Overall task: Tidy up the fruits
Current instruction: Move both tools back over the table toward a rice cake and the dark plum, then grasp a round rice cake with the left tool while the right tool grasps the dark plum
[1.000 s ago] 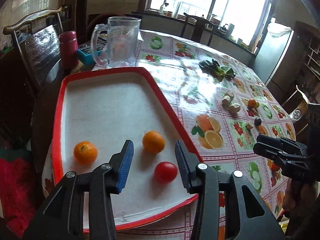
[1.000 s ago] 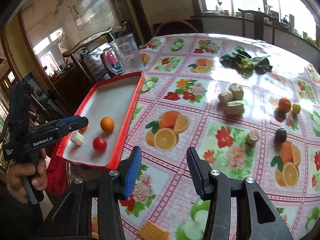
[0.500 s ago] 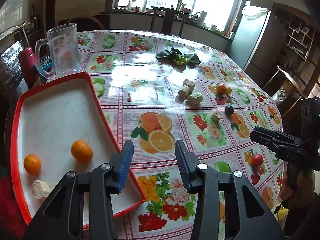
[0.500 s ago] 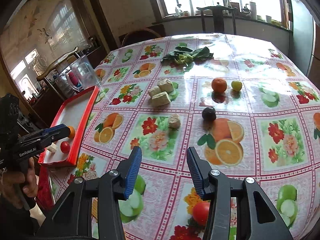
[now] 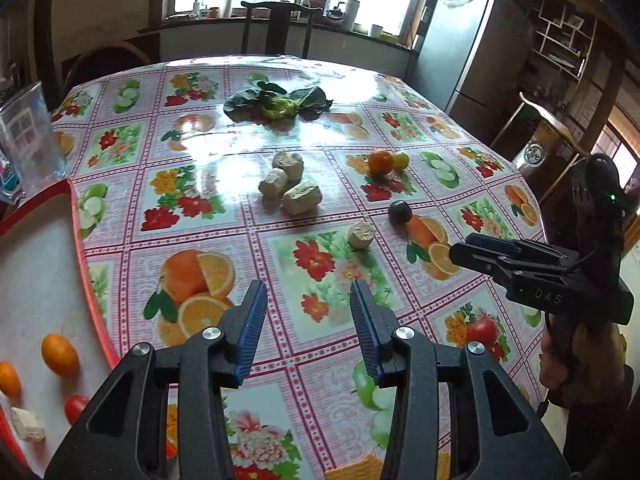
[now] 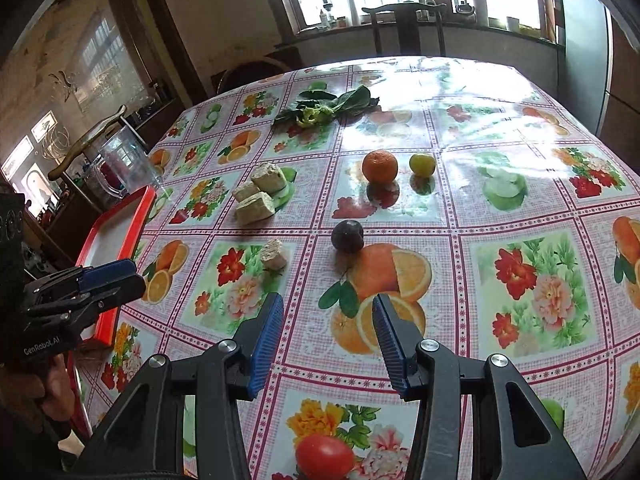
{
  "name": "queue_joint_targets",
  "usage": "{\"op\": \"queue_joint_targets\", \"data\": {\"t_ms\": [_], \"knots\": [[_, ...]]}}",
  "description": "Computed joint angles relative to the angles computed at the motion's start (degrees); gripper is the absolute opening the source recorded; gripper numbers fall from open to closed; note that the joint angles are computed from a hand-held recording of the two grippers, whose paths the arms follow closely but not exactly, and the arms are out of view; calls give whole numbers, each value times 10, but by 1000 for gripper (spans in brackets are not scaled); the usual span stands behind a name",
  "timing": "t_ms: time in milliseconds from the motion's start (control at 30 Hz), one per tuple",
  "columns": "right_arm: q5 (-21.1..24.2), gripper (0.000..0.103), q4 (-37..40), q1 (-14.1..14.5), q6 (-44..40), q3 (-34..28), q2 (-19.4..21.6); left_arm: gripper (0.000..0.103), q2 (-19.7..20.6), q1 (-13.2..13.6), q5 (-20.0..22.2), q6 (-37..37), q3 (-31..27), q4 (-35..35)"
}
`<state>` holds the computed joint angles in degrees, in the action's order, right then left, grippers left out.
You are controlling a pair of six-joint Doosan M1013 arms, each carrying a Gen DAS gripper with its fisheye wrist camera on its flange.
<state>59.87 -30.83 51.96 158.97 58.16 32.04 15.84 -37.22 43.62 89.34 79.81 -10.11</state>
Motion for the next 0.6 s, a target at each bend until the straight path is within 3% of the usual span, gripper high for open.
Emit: {"op": "queue_joint_targets", "data": {"t_ms": [200,533,600], "knots": [[-16,39,28,-21,-28,-9,12,41,34,-11,18,30,-33,-20],[-24,38,69,-45,-83,-36,39,41,85,-15,51,52,-84,-47],[-24,26,79,-50,-93,-40,42,41,93,-15,54,51,-92,-50]]}}
